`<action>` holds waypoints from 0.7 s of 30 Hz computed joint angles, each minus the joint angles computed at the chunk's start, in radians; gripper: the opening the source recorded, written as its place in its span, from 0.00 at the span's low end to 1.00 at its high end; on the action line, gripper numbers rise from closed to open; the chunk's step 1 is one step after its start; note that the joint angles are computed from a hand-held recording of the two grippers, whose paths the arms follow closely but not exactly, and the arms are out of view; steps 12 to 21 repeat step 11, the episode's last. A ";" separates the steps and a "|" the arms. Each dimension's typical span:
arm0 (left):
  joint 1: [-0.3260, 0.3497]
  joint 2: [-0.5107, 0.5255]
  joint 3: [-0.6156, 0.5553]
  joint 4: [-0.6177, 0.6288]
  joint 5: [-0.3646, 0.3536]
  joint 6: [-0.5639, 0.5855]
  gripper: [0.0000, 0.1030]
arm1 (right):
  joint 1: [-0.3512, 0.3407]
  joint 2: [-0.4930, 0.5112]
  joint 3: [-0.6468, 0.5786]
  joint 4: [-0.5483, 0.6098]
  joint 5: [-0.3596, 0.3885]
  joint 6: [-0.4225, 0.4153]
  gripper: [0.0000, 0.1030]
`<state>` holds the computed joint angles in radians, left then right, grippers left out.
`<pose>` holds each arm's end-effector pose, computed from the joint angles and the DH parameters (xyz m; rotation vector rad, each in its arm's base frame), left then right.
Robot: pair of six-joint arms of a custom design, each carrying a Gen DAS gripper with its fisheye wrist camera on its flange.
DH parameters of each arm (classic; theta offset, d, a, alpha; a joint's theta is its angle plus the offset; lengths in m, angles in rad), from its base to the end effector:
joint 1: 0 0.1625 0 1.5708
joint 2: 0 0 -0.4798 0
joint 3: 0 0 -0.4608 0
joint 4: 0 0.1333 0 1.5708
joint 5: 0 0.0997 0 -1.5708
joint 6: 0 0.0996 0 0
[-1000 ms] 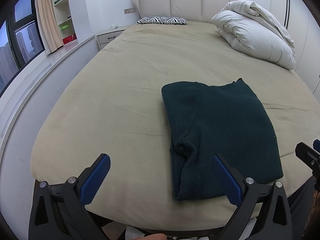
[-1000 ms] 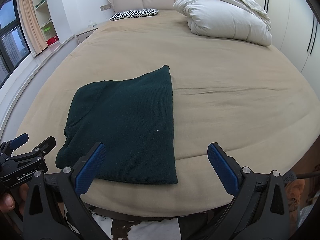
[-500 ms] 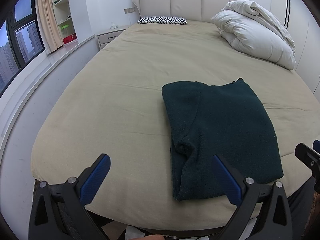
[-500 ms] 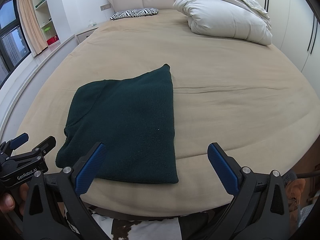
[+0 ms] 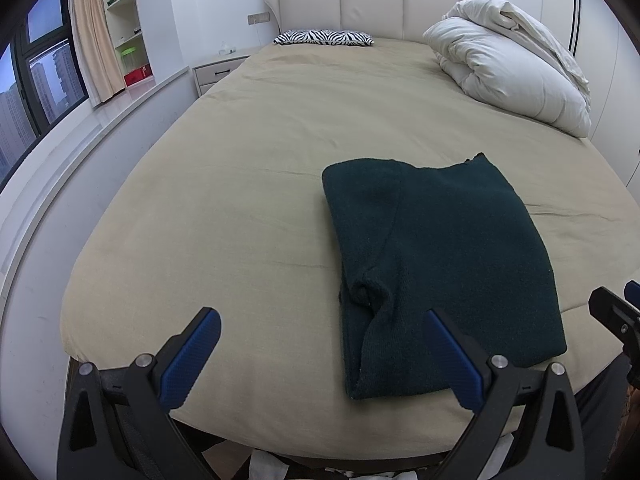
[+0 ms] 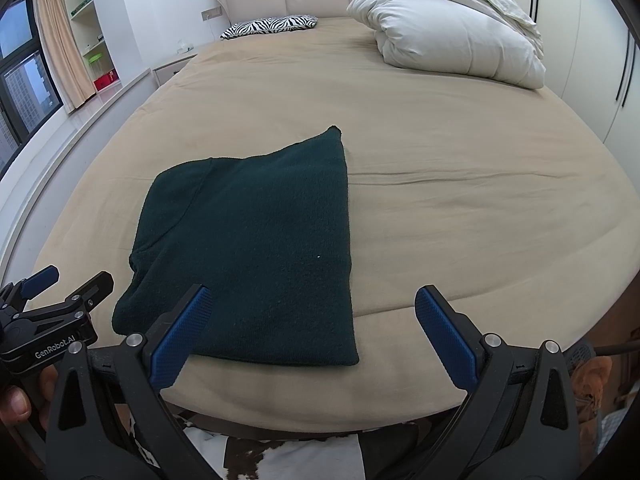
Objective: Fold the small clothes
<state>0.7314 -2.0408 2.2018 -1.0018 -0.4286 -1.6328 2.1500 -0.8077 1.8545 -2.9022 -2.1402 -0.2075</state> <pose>-0.0620 -0.3565 0.4191 -0.3108 1.9770 -0.9355 0.4396 -0.5267 0.0578 0.8921 -2.4331 0.5046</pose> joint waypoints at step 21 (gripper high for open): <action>-0.003 -0.011 0.002 -0.003 0.004 0.021 1.00 | -0.003 0.004 -0.003 0.013 0.008 0.015 1.00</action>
